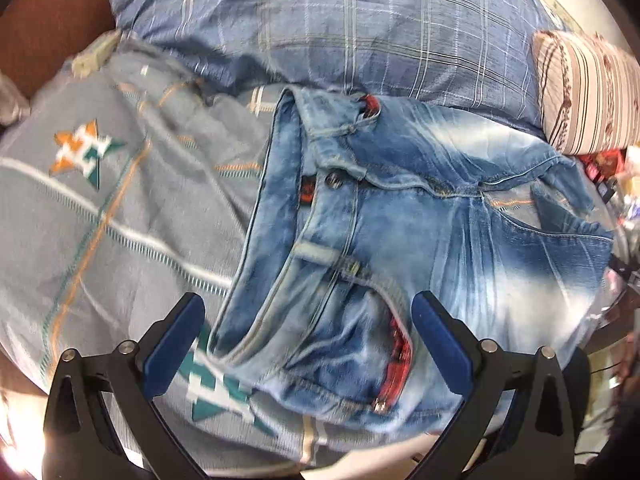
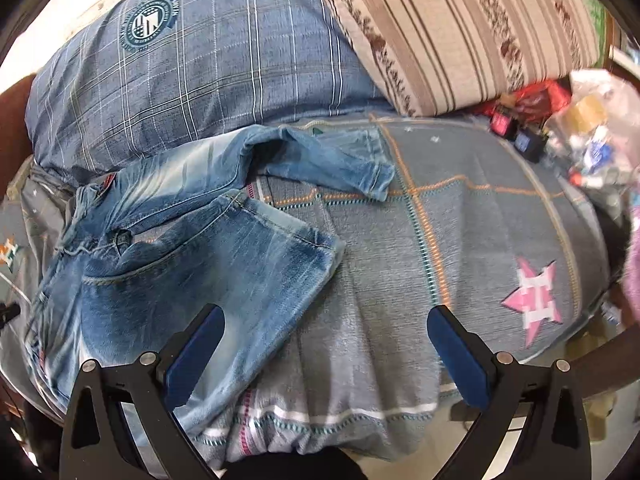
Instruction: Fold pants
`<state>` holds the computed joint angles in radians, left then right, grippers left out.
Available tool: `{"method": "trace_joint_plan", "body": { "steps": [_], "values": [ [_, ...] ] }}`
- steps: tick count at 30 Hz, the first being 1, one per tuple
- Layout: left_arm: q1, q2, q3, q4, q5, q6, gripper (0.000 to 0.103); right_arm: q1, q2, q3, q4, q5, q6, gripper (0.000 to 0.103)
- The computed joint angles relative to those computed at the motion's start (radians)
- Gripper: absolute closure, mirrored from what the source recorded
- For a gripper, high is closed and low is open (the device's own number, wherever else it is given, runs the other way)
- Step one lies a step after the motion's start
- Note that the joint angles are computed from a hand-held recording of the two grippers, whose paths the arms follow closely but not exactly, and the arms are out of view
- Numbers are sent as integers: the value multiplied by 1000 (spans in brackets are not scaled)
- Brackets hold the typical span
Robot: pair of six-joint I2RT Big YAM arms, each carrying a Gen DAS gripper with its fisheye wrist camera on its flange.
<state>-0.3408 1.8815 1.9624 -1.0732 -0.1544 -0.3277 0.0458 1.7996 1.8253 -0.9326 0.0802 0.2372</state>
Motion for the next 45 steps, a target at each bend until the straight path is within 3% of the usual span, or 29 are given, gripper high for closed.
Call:
{"method": "trace_joint_plan", "body": {
  "steps": [4, 8, 11, 12, 13, 14, 15, 17, 18, 23, 25, 27, 29, 31, 34, 36, 37, 38, 39, 40, 42, 45],
  "values": [
    [24, -36, -62, -5, 75, -66, 0, -11, 53, 47, -19, -55, 26, 3],
    [37, -32, -104, 14, 226, -147, 0, -16, 117, 113, -48, -128, 57, 7],
    [39, 11, -86, -17, 354, -199, 0, -23, 161, 157, -70, -225, 91, 32],
    [39, 19, -85, -14, 387, -212, 0, -24, 172, 168, -80, -240, 104, 54],
    [37, 28, -80, -11, 408, -223, 1, -26, 174, 165, -74, -253, 114, 66],
    [33, 29, -74, -8, 393, -232, 11, -27, 170, 155, -62, -261, 116, 92],
    [30, 29, -62, -3, 377, -243, 22, -31, 160, 135, -32, -276, 116, 98],
    [38, 39, -22, -17, 415, -255, 69, -37, 140, 109, 5, -284, 112, 99],
    [44, 41, -10, -15, 449, -261, 74, -41, 115, 91, 32, -281, 102, 99],
    [28, 33, -14, 8, 421, -255, 79, -94, -84, -72, 220, -193, 138, 100],
    [29, 40, -29, 10, 440, -240, 80, -130, -127, -133, 215, -150, 166, 100],
    [20, 52, -12, -30, 421, -208, 80, -135, -113, -145, 145, -99, 133, 100],
    [16, 46, -17, -40, 411, -183, 80, -135, -85, -163, 79, -75, 136, 99],
    [26, 24, -34, -53, 449, -158, 79, -138, -60, -169, 30, -83, 166, 96],
    [40, -45, -95, -62, 513, -49, 78, -143, -80, -199, 22, -68, 206, 81],
    [51, -111, -147, -41, 539, 27, 70, -139, -114, -212, 28, 37, 212, 61],
    [52, -131, -157, -27, 518, 46, 59, -134, -136, -218, 50, 106, 206, 58],
    [54, -146, -156, -13, 478, 58, 42, -129, -147, -217, 66, 143, 202, 49],
    [58, -147, -140, 10, 433, 68, 33, -130, -157, -212, 105, 157, 186, 37],
    [63, -139, -124, 27, 400, 75, 21, -132, -161, -216, 129, 122, 168, 33],
    [73, -63, -23, 13, 327, 66, 21, -137, -105, -139, 124, 23, 125, 32],
    [92, 113, 201, -122, 321, 42, 21, -142, 11, -7, 69, -45, 88, 33]
  ]
}}
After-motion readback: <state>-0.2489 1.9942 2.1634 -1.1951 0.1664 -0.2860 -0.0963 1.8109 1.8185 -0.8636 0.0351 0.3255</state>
